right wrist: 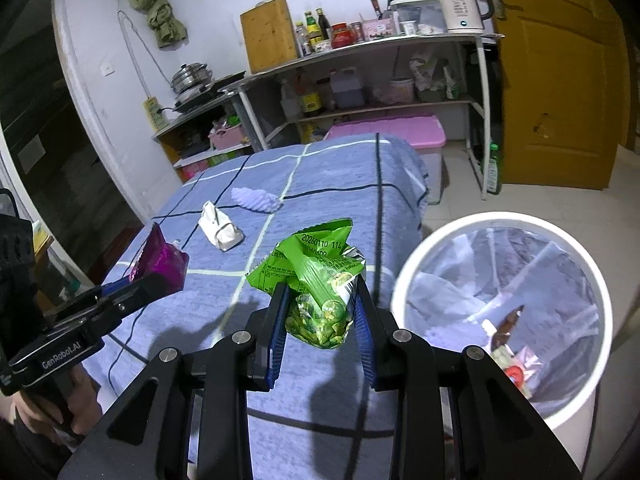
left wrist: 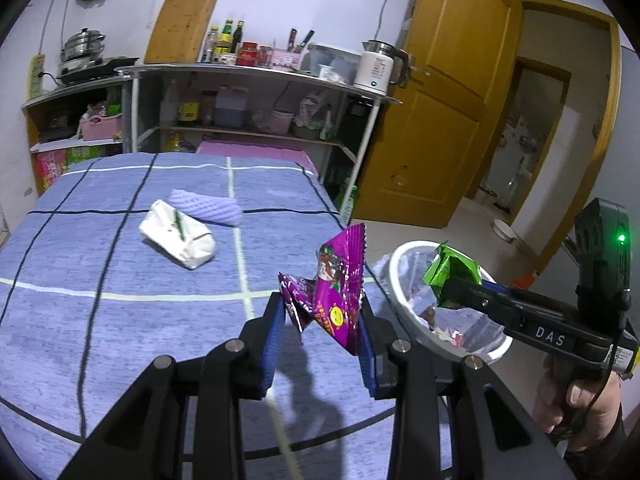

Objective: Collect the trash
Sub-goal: 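Carry the purple bag and green chip bag over the white bin with both tools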

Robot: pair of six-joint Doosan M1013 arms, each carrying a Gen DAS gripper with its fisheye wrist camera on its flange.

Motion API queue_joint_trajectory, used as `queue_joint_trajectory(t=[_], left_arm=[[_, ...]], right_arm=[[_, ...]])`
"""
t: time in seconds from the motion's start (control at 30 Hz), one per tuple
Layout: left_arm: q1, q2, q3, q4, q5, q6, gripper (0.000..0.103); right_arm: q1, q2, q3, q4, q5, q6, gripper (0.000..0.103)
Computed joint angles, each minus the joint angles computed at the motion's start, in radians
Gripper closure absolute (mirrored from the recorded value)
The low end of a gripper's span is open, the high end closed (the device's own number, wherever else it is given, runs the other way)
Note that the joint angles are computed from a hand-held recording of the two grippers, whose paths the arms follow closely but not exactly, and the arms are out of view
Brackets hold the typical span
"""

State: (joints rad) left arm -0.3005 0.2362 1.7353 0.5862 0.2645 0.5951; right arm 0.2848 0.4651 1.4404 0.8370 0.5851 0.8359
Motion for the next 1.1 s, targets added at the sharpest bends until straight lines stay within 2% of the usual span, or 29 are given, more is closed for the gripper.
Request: queue_joint_trajectory(t=[0.7,1.1], left_arm=[[-0.052,0.090,-0.120,-0.395,0.009,0.455,0.068],[-0.066,0.168,-0.208,-0.604,0.059,0.706,0.068]], right_arm=[[-0.075,-0.041,0.069,-0.033,-0.067,0.082,0.071],[-0.105,-0.016,0.054,-0.144,-0.063,0.221,0.071]])
